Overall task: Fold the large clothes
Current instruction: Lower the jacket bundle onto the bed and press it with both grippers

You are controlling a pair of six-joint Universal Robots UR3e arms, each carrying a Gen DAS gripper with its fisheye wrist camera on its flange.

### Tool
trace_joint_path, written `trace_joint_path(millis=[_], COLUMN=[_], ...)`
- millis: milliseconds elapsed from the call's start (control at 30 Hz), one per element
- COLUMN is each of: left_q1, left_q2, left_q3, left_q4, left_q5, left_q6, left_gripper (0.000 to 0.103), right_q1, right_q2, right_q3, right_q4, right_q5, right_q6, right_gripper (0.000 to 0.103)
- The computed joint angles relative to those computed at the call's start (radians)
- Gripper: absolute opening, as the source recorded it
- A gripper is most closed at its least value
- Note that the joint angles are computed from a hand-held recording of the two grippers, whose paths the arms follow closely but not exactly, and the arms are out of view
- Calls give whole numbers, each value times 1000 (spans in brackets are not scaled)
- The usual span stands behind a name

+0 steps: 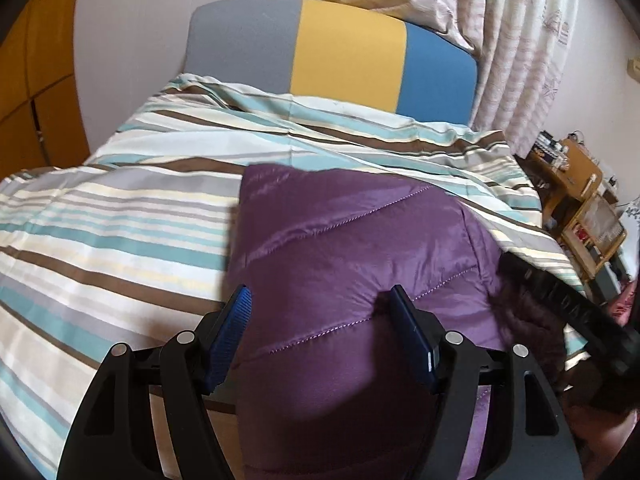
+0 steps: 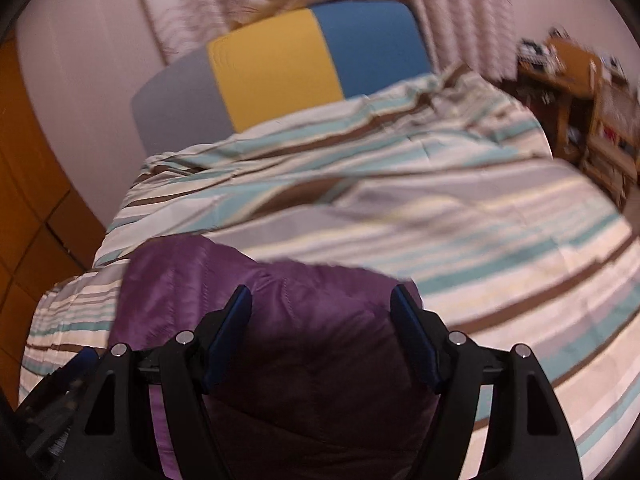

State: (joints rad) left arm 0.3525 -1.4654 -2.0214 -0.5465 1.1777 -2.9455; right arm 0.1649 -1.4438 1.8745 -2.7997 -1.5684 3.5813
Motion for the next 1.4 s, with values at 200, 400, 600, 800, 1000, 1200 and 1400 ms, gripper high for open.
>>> trace_joint_path(millis=[200, 400, 600, 800, 1000, 1200, 1400], left_q1=[-53, -176, -201, -195, -248, -247, -234], left_q2=[-12, -161, -302, -396, -467, -502, -440], left_q3=[19, 138, 213, 251, 256, 272, 208], left_q4=[24, 84, 106, 106, 194, 209, 236], left_q5=[21, 195, 244, 234, 319, 310, 291], left_q6=[21, 18, -15, -47, -51, -53, -49], left_gripper=[71, 71, 74, 82, 84, 85, 86], right_q1=[-36, -31, -19, -56, -71, -48, -45], right_q2=[-47, -10, 109, 212, 265, 296, 286], right_q3=[164, 120, -46, -77, -100, -117, -64], right_q4=[-140, -127, 34, 17, 26, 7, -91], right_q5=[-5, -15, -44, 20, 51, 10, -1], right_q6=[-14, -33, -64, -66, -52, -40, -30], right_gripper=[71, 72, 78, 79, 80, 81, 80])
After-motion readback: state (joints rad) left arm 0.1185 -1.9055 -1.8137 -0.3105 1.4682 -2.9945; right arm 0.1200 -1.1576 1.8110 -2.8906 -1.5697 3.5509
